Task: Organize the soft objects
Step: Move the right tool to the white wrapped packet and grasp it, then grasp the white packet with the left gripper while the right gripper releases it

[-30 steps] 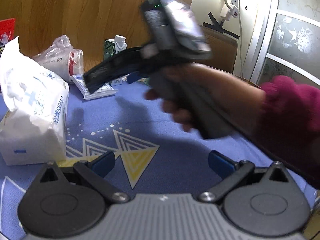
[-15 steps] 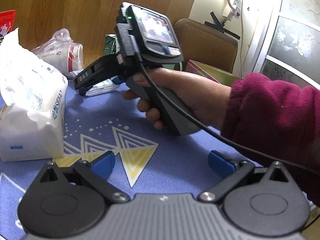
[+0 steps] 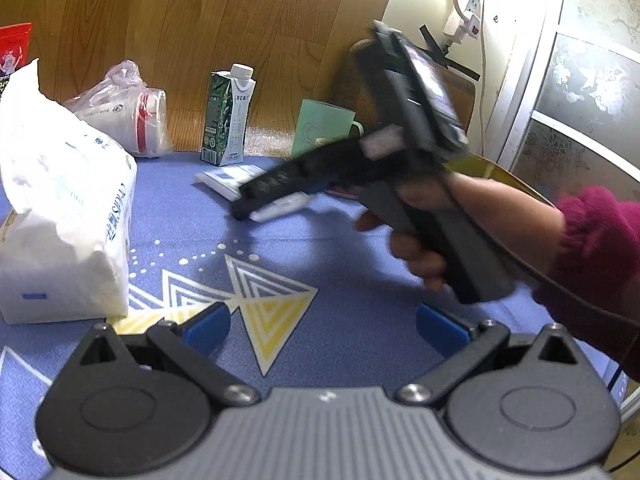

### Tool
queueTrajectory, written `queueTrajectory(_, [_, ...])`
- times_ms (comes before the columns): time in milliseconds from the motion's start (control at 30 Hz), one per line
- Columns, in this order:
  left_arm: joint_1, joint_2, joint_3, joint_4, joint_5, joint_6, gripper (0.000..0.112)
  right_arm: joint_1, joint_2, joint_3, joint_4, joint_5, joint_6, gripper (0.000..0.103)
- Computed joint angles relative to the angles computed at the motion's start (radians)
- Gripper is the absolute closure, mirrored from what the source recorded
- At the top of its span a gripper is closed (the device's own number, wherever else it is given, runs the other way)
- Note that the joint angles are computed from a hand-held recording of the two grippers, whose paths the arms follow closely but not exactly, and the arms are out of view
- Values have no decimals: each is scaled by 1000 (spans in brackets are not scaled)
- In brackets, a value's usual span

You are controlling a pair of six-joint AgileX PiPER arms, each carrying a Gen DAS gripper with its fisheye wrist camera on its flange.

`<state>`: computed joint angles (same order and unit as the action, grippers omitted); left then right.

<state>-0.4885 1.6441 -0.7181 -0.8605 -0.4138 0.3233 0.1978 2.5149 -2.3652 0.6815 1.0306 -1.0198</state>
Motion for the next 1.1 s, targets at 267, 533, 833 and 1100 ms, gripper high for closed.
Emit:
queueTrajectory(267, [107,-41,81,231,-40,-410,10,-69,-145,293,87,-71,-188,30])
queueTrajectory(533, [114,-36,62,171,-18,-358,10,-147,-334,668,253,-147,-471,30])
queueTrajectory(833, [62,-20,23,-41,-13,-113,10,-328,-556,1074,426,-160,-809,31])
queueTrajectory(1100, [-90,39,-84,-508,-139,453,10,-504,-638,1252,540,-155,-918,30])
